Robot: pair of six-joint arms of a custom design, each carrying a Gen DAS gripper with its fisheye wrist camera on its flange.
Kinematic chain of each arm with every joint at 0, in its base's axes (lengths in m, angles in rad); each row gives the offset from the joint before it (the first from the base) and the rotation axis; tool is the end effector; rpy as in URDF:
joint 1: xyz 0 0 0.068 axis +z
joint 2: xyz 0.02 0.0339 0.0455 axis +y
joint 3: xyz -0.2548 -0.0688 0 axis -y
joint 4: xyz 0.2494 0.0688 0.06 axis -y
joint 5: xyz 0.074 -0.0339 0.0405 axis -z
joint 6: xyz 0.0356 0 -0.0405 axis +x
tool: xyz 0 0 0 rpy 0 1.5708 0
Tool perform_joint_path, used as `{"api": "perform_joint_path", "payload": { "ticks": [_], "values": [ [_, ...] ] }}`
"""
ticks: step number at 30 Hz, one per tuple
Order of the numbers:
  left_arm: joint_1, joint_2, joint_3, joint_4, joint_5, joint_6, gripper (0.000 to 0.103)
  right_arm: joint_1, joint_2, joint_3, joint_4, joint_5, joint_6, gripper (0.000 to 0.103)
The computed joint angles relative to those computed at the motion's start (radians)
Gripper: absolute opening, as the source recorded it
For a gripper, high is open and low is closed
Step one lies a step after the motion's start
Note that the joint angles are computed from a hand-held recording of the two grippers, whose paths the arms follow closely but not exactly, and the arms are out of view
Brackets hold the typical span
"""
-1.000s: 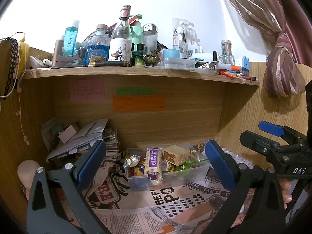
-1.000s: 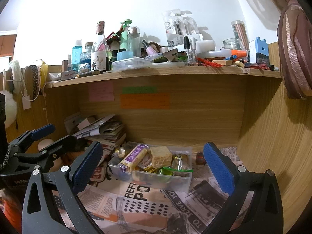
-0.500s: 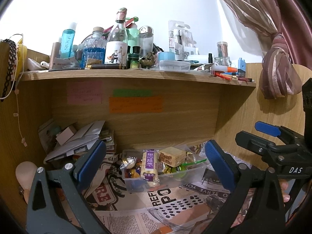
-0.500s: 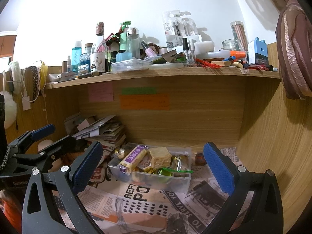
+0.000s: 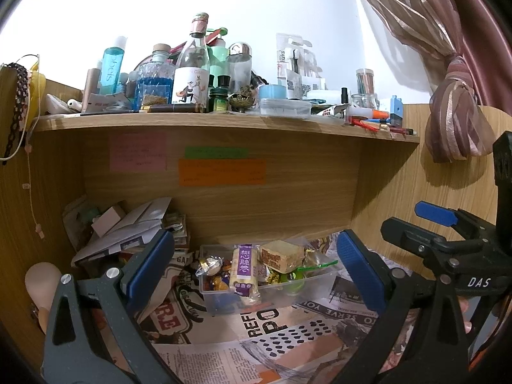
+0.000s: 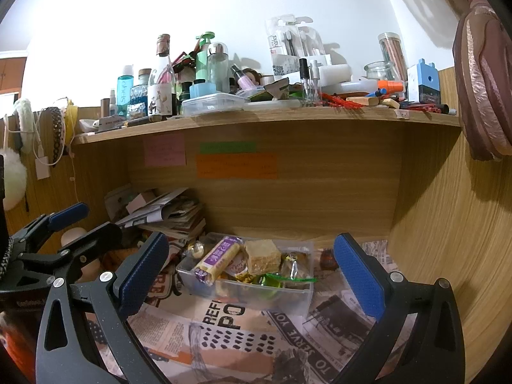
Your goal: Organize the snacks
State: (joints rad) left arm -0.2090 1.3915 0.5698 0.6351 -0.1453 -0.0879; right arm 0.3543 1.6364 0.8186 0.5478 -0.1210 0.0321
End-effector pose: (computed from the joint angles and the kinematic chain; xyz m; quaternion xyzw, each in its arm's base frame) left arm 0.2903 -0.0563 0.2022 0.0002 0.7693 -0.0389 0.6377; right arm 0.3328 0.1277 0.1976 -0.1636 0.7782 0.1633 0.5839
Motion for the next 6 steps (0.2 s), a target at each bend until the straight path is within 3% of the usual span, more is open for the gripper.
{"api": "perform_joint_path", "payload": {
  "ticks": [6],
  "values": [
    [0.007,0.011,0.010,-0.009,0.015,-0.007,0.103,0.000,0.015,0.008,0.003,-0.002,-0.002,0.103]
  ]
}}
